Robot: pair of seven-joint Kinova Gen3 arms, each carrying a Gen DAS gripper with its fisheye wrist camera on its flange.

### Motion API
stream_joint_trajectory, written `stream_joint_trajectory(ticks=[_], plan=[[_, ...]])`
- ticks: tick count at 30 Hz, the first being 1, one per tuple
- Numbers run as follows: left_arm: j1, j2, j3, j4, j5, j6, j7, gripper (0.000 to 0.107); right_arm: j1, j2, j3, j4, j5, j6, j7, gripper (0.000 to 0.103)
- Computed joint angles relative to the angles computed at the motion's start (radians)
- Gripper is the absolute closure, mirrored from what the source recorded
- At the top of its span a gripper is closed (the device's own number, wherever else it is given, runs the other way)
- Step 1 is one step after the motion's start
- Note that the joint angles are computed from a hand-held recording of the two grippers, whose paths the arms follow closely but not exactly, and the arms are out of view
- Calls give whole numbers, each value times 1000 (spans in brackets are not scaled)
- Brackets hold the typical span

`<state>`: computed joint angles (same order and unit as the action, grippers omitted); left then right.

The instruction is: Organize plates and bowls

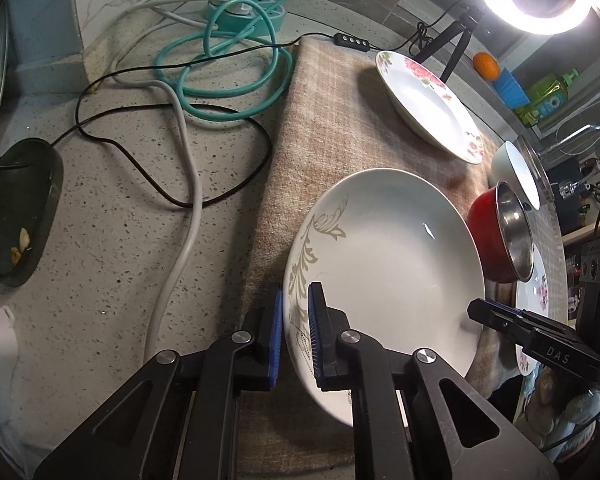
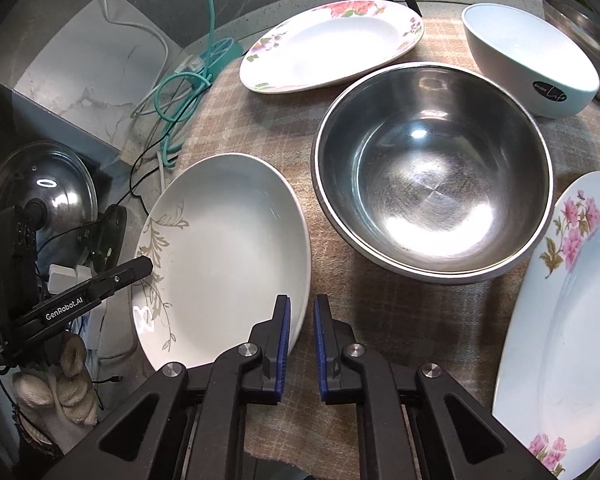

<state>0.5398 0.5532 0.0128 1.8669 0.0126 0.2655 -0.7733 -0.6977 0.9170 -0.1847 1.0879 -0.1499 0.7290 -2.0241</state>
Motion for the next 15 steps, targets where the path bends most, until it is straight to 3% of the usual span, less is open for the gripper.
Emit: stream_joint_trajectory(ticks=[15], plan=[[18, 0, -17, 1, -1, -6, 30, 99, -25, 20, 22, -41, 20, 31, -23, 96]])
